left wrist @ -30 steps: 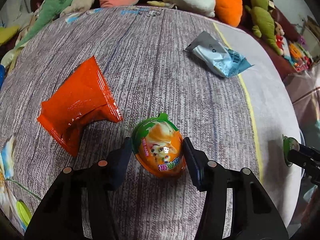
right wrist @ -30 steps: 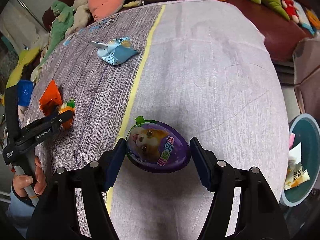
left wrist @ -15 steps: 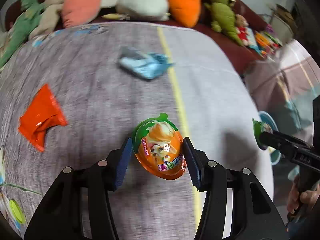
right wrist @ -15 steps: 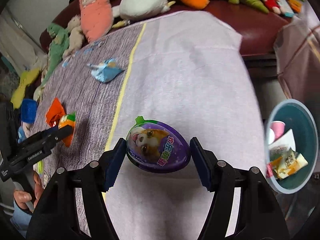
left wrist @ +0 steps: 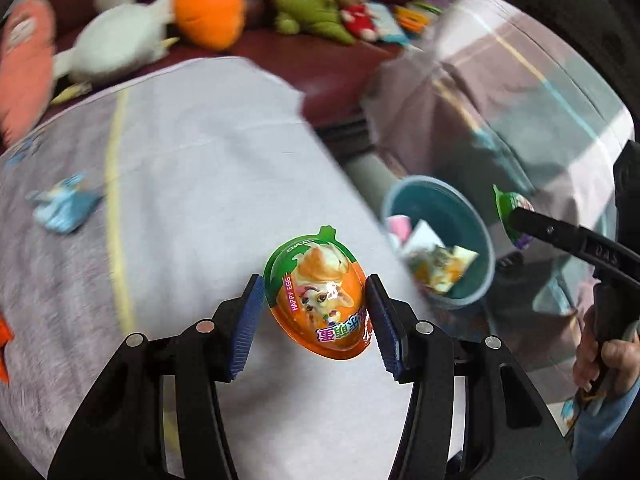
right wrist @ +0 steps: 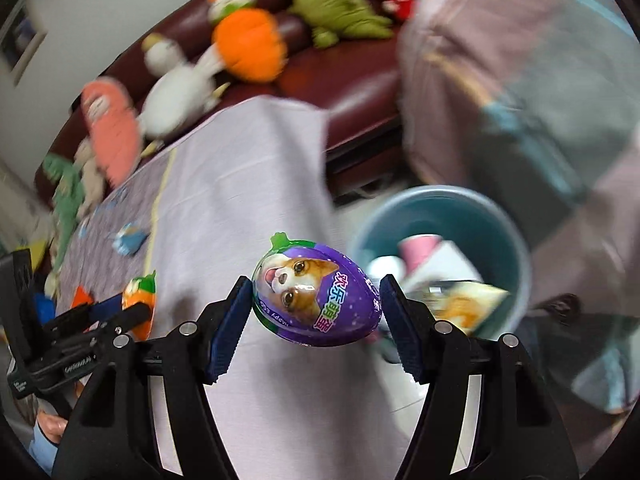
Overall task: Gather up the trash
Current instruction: 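Carry both egg candies over the teal bin with both tools, then open both tools to drop the egg candies into the bin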
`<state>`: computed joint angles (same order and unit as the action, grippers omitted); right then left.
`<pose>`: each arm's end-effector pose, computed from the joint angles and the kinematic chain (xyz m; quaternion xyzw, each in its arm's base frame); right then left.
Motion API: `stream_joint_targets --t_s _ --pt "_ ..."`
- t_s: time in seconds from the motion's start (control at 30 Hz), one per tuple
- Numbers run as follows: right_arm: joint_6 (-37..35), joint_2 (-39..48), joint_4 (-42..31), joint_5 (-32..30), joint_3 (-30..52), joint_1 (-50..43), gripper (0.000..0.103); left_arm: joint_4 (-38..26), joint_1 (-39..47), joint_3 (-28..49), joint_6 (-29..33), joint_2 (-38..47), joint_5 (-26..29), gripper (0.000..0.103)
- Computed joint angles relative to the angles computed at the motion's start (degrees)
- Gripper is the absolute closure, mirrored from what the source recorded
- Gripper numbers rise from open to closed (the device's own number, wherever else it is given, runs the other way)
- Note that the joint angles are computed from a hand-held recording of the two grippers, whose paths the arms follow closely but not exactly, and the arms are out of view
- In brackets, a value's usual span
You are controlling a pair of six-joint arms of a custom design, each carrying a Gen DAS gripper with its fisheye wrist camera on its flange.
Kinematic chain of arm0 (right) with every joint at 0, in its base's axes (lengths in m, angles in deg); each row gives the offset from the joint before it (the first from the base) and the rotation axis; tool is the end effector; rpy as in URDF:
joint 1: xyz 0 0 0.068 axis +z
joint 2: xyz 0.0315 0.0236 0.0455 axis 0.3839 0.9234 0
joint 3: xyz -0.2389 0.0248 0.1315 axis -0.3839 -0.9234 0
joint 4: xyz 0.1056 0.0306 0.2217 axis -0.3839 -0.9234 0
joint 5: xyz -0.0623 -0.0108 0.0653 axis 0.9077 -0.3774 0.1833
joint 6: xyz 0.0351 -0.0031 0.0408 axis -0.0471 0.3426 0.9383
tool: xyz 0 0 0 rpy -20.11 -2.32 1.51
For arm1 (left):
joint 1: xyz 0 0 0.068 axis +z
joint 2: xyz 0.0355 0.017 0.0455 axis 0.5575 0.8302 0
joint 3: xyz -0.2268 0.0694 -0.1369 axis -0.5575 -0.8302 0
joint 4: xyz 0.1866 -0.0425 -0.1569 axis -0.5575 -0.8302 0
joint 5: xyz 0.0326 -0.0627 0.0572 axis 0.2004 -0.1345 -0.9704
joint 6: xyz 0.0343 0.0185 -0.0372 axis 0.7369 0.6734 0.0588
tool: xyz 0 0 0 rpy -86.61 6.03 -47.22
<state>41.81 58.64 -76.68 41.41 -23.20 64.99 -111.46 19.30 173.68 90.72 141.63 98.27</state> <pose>0.2318 0.1921 0.2348 0.2571 0.9060 0.1050 0.3194 0.3760 -0.1118 0.2263 0.3269 0.9021 -0.1788 0.2178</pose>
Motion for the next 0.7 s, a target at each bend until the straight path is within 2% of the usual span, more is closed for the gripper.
stream_joint_targets --t_s 0.17,0.27,0.7 --pt "2.02 -9.65 1.5 -0.25 -11.7 -3.76 0.04 0.43 -8.61 1.39 -2.08 2.14 -3.02 0.05" --pt "1.68 -12.49 3.21 -1.52 -16.04 -6.23 0.04 0.19 -12.37 3.37 -3.4 4.6 -4.78 0.05" --pt "-5.46 -13.92 11.09 -9.09 -23.18 -17.09 0.04 -4.97 -21.03 18.11 -6.62 18.56 -7.05 0.05"
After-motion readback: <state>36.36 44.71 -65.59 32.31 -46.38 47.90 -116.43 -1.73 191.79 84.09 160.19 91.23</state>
